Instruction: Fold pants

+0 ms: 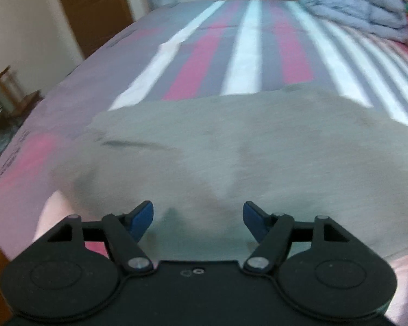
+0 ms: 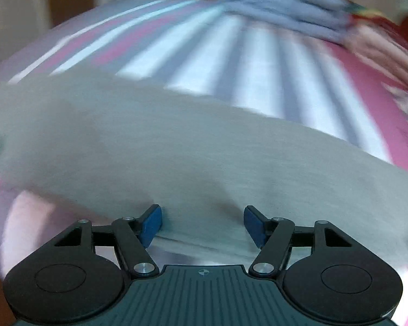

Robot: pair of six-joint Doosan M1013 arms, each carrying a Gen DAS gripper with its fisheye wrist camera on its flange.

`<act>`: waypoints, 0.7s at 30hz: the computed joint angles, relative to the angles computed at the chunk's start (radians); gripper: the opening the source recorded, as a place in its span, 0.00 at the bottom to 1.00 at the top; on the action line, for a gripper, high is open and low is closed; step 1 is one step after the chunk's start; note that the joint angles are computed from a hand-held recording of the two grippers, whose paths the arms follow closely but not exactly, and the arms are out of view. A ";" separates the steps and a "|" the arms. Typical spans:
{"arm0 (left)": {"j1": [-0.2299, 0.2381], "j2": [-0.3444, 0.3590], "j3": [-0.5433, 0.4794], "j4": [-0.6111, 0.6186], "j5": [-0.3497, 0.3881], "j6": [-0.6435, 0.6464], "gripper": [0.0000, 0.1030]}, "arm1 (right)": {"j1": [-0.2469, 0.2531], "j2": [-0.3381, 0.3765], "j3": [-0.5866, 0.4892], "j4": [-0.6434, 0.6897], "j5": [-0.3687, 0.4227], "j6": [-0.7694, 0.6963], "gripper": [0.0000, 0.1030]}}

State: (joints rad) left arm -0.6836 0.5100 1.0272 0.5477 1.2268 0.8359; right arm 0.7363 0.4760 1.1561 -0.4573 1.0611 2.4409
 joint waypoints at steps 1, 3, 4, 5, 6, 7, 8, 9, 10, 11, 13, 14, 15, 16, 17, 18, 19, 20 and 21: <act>-0.008 0.011 -0.018 -0.011 -0.009 0.018 0.63 | -0.003 -0.020 0.024 -0.033 0.001 0.073 0.64; -0.026 0.037 -0.058 -0.027 -0.021 0.049 0.63 | -0.016 -0.049 0.059 -0.066 0.012 0.149 0.64; -0.033 0.047 -0.074 -0.031 -0.027 0.062 0.63 | -0.023 -0.054 0.065 -0.072 0.023 0.147 0.64; -0.041 0.057 -0.088 -0.033 -0.032 0.077 0.64 | -0.025 -0.052 0.062 -0.085 0.045 0.138 0.64; -0.051 0.072 -0.105 -0.036 -0.033 0.097 0.66 | -0.026 -0.047 0.056 -0.098 0.071 0.116 0.64; -0.057 0.083 -0.117 -0.043 -0.026 0.114 0.67 | -0.029 -0.040 0.053 -0.105 0.098 0.083 0.64; -0.058 0.096 -0.128 -0.051 -0.014 0.133 0.66 | -0.034 -0.035 0.055 -0.100 0.132 0.047 0.64; -0.060 0.109 -0.139 -0.064 0.009 0.145 0.66 | -0.044 -0.044 0.077 -0.077 0.128 0.035 0.64; -0.059 0.111 -0.137 -0.074 0.016 0.144 0.66 | -0.052 -0.064 0.110 -0.064 0.100 0.057 0.65; -0.058 0.106 -0.123 -0.075 0.006 0.127 0.68 | -0.058 -0.077 0.128 -0.060 0.093 0.077 0.66; -0.056 0.103 -0.112 -0.070 0.003 0.104 0.72 | -0.054 -0.112 0.176 -0.087 0.111 0.124 0.67; -0.054 0.102 -0.111 -0.075 0.001 0.103 0.73 | -0.058 -0.130 0.198 -0.089 0.113 0.142 0.67; -0.052 0.105 -0.115 -0.075 0.003 0.108 0.73 | -0.065 -0.147 0.216 -0.080 0.104 0.163 0.66; -0.052 0.106 -0.116 -0.072 0.003 0.112 0.73 | -0.073 -0.168 0.235 -0.070 0.090 0.206 0.66; -0.052 0.107 -0.116 -0.067 0.003 0.116 0.73 | -0.083 -0.195 0.260 -0.060 0.064 0.275 0.66; -0.053 0.108 -0.117 -0.063 0.003 0.118 0.73 | -0.093 -0.219 0.282 -0.050 0.040 0.344 0.66; -0.055 0.109 -0.117 -0.058 0.001 0.117 0.73 | -0.107 -0.241 0.306 -0.043 0.008 0.408 0.66; -0.057 0.110 -0.118 -0.056 -0.001 0.116 0.73 | -0.117 -0.265 0.333 -0.036 -0.016 0.472 0.65; -0.058 0.105 -0.110 -0.046 -0.003 0.113 0.73 | -0.127 -0.277 0.343 -0.028 -0.020 0.494 0.49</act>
